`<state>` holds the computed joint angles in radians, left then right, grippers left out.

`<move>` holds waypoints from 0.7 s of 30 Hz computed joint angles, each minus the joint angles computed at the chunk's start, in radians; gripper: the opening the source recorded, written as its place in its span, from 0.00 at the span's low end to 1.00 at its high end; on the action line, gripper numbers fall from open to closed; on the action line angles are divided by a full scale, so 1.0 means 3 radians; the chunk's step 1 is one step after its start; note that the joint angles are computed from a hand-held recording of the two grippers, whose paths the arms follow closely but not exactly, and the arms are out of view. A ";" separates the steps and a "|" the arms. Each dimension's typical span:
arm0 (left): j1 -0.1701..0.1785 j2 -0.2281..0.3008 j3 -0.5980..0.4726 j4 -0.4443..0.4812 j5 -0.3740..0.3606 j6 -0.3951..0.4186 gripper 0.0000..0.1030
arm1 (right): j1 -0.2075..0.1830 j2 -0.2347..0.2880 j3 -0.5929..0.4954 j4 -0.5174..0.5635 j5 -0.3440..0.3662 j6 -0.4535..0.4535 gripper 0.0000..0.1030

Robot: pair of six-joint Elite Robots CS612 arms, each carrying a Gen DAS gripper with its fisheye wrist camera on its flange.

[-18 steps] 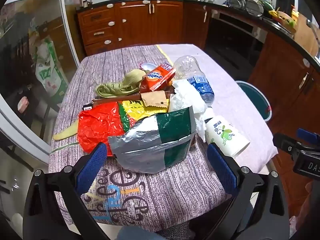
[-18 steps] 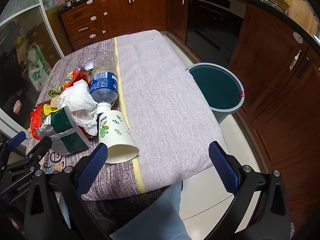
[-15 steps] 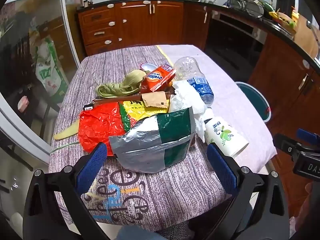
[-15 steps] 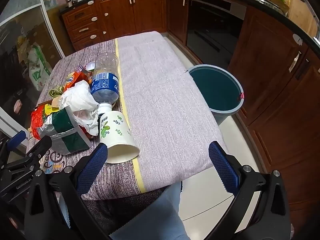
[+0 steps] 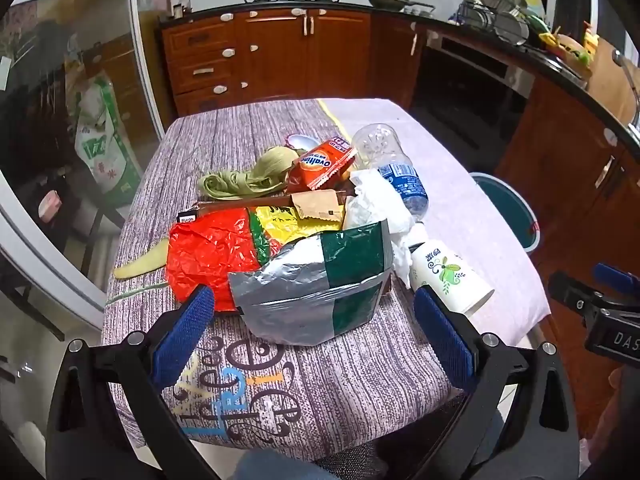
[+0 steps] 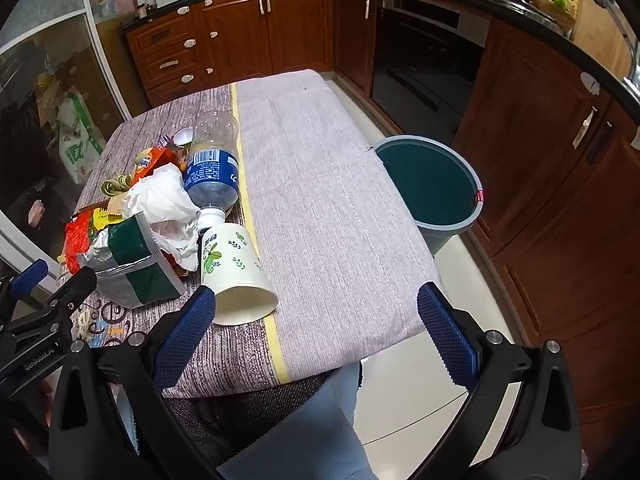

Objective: Collect trash

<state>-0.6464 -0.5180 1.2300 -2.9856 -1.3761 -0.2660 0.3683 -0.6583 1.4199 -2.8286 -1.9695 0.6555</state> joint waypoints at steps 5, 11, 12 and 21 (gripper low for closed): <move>-0.0001 0.0000 0.0009 -0.0005 -0.0031 -0.0109 0.96 | 0.0002 0.0007 -0.0006 0.0006 -0.0010 -0.0001 0.94; -0.0032 -0.0016 0.0071 0.0004 -0.0063 -0.0113 0.96 | -0.0001 0.0007 0.0006 -0.0020 -0.0012 0.0023 0.94; -0.0033 -0.0015 0.0076 -0.0004 -0.0064 -0.0116 0.96 | -0.0002 0.0006 0.0010 -0.0027 -0.0013 0.0026 0.94; -0.0068 -0.0059 0.0206 -0.0351 0.0051 -0.0012 0.96 | 0.0005 0.0010 0.0006 -0.0088 -0.0019 0.0016 0.94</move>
